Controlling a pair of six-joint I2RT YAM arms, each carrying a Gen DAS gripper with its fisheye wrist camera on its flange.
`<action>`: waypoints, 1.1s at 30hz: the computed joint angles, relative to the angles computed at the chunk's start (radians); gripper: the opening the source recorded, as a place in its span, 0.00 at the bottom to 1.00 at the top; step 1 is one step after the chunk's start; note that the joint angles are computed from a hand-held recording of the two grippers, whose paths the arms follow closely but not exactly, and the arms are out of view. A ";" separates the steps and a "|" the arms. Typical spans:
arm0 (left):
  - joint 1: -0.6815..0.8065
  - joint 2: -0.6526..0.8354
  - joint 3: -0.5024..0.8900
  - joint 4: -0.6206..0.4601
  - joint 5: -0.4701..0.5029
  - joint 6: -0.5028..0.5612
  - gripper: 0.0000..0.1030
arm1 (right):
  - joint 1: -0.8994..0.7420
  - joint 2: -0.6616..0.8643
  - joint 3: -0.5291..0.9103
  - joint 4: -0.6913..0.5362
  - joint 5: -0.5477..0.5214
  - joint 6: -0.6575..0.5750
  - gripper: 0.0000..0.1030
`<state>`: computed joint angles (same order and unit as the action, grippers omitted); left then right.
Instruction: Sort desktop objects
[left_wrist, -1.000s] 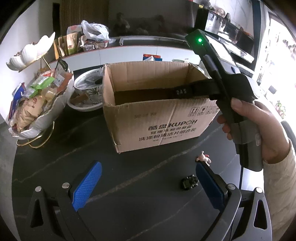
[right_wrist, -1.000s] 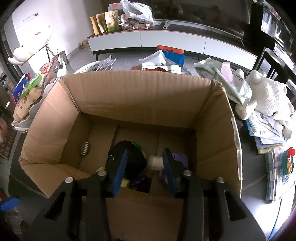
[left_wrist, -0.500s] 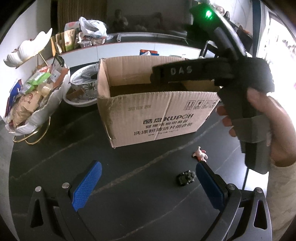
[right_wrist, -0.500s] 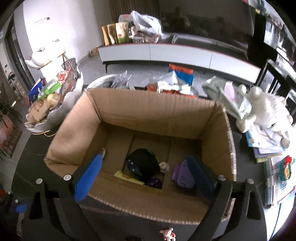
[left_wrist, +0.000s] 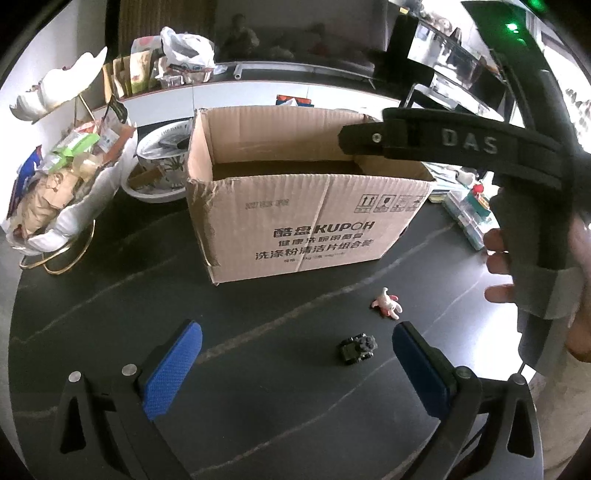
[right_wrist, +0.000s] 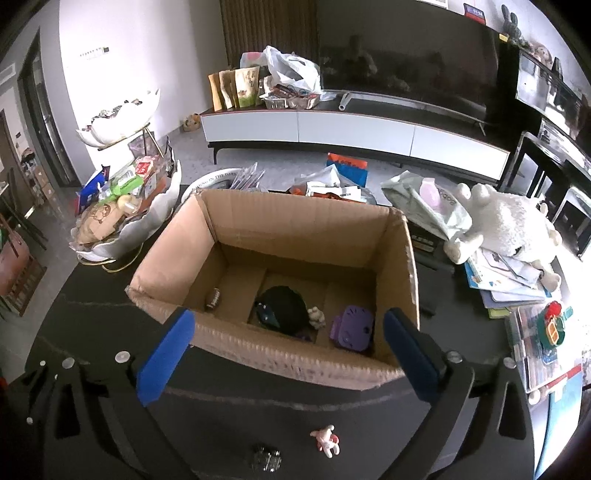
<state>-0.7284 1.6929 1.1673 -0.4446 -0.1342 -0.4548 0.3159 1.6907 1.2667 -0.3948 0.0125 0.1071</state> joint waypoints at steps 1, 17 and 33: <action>-0.004 0.000 0.000 -0.002 0.000 -0.004 0.99 | -0.002 -0.011 -0.009 0.000 -0.001 -0.001 0.99; -0.079 -0.026 0.002 -0.042 -0.077 -0.055 0.99 | -0.004 -0.166 -0.135 -0.001 0.004 -0.002 0.99; -0.146 -0.005 -0.018 -0.042 -0.148 -0.110 0.99 | -0.050 -0.322 -0.319 0.022 -0.030 -0.010 0.99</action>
<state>-0.8747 1.6877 1.1498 -0.4864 -0.2820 -0.5646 0.2659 1.3689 0.9475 -0.3725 -0.0178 0.0971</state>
